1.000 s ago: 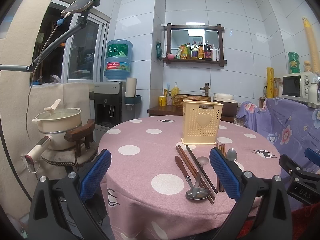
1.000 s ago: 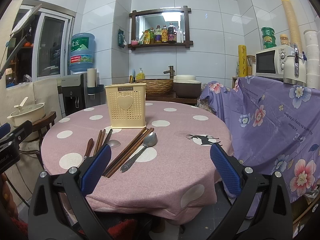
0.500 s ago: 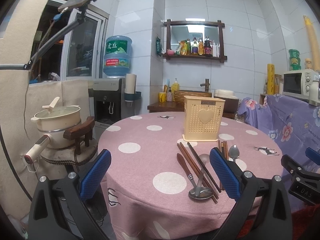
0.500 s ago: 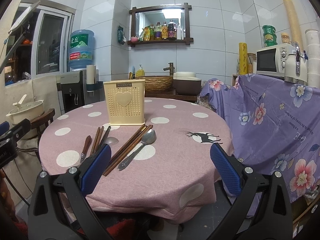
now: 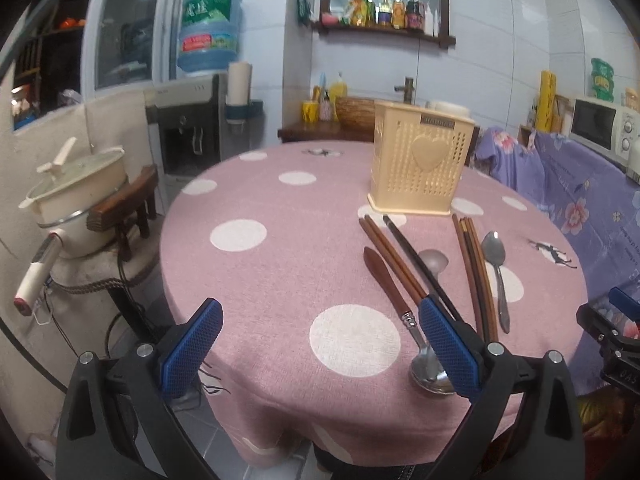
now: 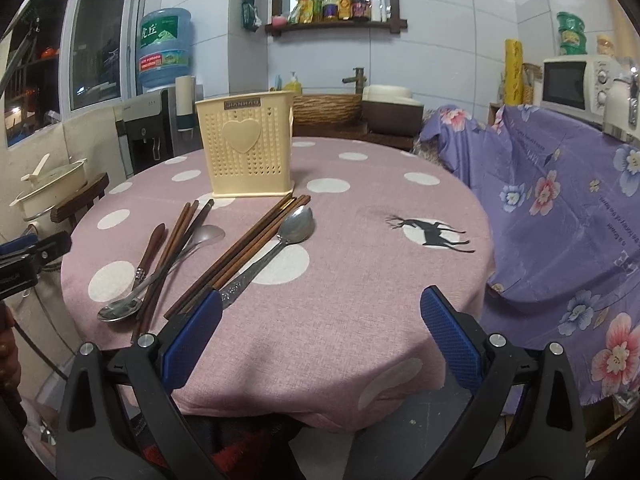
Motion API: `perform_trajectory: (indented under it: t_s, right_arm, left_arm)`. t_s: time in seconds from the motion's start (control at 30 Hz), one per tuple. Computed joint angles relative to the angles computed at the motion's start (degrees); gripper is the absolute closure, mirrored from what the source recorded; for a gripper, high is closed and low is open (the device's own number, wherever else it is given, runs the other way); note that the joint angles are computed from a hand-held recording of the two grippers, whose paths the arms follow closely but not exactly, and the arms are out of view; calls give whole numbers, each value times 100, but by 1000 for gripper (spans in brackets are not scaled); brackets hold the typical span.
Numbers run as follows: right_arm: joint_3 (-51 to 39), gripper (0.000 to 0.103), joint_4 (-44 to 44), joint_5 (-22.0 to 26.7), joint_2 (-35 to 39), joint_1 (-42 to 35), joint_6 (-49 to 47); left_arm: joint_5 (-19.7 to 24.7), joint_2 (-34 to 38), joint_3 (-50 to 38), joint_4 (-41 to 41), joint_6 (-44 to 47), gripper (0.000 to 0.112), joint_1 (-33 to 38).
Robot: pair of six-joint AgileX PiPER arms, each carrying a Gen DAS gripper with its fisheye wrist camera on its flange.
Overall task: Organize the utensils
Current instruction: 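Move both tools toward the utensils lying beside the cream holder, then grasp the wooden-handled spoon with the left tool while the right tool grasps the steel spoon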
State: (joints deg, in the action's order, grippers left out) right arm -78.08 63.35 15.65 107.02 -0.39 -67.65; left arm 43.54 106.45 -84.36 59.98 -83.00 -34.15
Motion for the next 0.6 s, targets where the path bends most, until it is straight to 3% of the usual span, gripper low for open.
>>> perform_trajectory:
  t_s: [0.07, 0.2, 0.43, 0.6]
  right_arm:
    - [-483, 5, -1048, 283, 251, -2, 1098]
    - [-1622, 12, -2230, 1117, 798, -25, 2476]
    - [-3931, 26, -3657, 2570, 1947, 122, 4363]
    - [-4462, 27, -4096, 2799, 2227, 303, 4681]
  left_arm:
    - [-257, 122, -281, -763, 733, 23, 266]
    - [-474, 428, -911, -2194, 2131, 35, 678]
    - [196, 1270, -2513, -4008, 4081, 53, 1056]
    - [927, 1957, -3739, -4800, 4785, 65, 1202]
